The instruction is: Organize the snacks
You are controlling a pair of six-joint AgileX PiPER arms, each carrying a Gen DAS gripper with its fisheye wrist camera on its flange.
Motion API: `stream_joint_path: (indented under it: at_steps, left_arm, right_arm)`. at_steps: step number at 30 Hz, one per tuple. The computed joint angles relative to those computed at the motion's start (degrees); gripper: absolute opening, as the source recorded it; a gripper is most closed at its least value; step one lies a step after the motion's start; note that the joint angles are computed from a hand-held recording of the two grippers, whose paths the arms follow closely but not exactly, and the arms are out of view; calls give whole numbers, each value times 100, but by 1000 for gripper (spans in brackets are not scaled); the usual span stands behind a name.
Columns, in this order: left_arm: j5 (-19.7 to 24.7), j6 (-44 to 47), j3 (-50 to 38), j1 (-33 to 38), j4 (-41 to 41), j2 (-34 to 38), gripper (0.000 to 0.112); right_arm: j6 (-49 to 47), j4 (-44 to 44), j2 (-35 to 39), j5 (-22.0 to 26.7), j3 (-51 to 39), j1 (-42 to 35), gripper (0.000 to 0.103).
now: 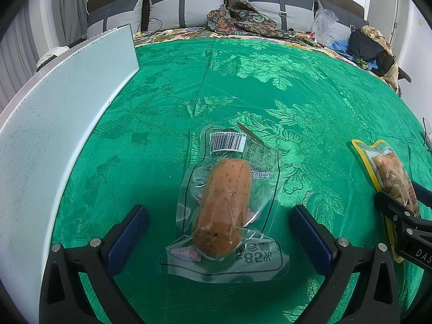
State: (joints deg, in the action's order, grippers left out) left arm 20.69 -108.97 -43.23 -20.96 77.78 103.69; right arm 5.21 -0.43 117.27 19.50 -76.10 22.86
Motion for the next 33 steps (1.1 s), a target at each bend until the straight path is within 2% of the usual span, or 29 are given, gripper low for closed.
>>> stream_joint_path:
  at_steps: [33]
  left_arm:
    - [-3,-23,12,3,24,-9,103]
  right_arm:
    - [100,-78,33,4,-30,25,96]
